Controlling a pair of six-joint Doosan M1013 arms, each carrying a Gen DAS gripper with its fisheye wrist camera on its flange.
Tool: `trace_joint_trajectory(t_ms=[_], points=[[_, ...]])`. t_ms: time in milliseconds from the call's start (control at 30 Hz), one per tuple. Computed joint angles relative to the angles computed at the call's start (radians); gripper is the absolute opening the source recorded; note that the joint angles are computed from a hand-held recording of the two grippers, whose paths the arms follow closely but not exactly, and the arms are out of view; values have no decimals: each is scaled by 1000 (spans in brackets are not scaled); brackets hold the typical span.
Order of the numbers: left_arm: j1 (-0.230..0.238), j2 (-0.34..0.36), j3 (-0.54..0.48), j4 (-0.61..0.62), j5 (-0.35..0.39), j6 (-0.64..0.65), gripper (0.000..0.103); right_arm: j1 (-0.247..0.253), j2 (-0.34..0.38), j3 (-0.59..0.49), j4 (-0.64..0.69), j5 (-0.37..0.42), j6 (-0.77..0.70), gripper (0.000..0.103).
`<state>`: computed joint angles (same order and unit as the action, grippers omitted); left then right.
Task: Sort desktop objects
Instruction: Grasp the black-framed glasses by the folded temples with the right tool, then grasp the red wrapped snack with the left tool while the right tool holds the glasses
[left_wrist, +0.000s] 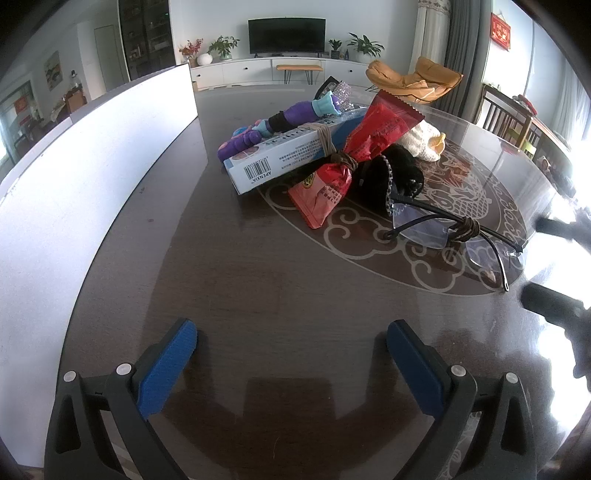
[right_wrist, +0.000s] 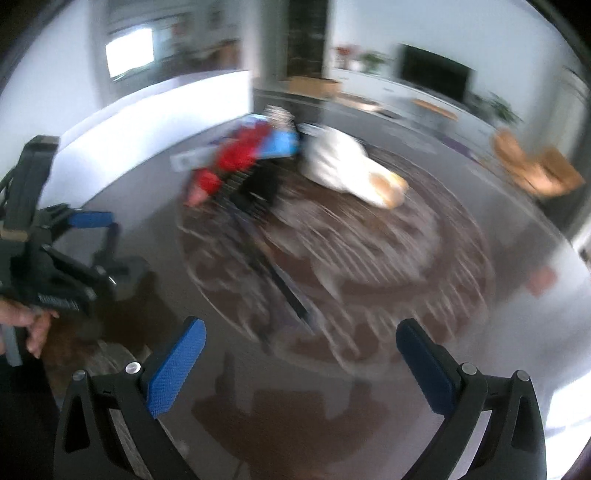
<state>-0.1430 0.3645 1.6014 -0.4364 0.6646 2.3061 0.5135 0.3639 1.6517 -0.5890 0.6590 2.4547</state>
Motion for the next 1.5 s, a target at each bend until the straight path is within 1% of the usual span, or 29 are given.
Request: trace_joint_trajectory(t_ms=[67,133,167,200,233,300,333,367,400,467,533,567,600,633,700,767,833,933,967,1000,1033,1067,1100,1200,1300,1400,1500], points=[[1,0,-1,-4,2,2,103,-17,37,-54,103,-2,-174,103],[4,0,-1,-12,6,8,103,-26,67,-91,167,23,-287,102],[5,0,-2,-16,7,10,103,-31,80,-109,194,36,-333,98],[6,0,-2,-17,7,10,103,-35,90,-122,212,44,-364,89],[5,-1,0,-16,6,10,103,-41,97,-131,235,46,-389,85],[4,-2,1,-11,3,7,103,-59,96,-128,314,5,-439,72],[3,-2,1,-8,2,5,103,-63,94,-125,331,-7,-450,68],[2,-3,3,-6,1,5,103,-66,94,-123,333,-15,-448,59],[2,-3,2,-5,1,4,103,-64,90,-118,319,-20,-428,46],[2,-4,4,-5,0,4,103,-61,82,-107,287,-25,-370,31],[1,-4,4,-4,0,3,103,-49,74,-93,191,-19,-248,24],[1,-4,3,-2,0,2,103,-36,70,-86,103,11,-148,22],[1,-4,3,-2,0,2,103,-22,65,-77,16,60,-33,22],[1,-4,3,-2,1,2,103,-13,57,-62,-40,97,71,22],[1,-4,3,-3,0,2,103,-3,36,-26,-80,143,206,22],[0,-4,4,2,-2,0,103,10,12,13,-123,160,298,22],[0,-4,4,2,-2,0,103,23,-6,39,-154,175,343,22],[0,-4,4,2,-1,-1,103,30,-31,71,-168,151,383,25],[0,-4,4,2,-1,-1,103,32,-34,77,-174,146,395,32],[0,-4,4,2,-1,-1,103,32,-39,83,-181,140,412,45],[0,-5,4,3,-2,-1,103,36,-41,91,-188,137,431,53],[-1,-5,5,6,-4,-3,103,37,-36,89,-182,139,438,71],[-1,-5,4,7,-3,-5,103,33,-33,86,-173,142,438,77],[-2,-4,4,10,-4,-8,103,22,-37,107,-163,102,464,78],[-4,5,-9,5,4,4,103,17,-38,113,-162,94,478,84],[-9,33,-51,-12,35,50,103,16,-37,112,-158,90,470,86],[-24,69,-104,-26,66,82,103,14,-36,112,-154,85,463,87]])
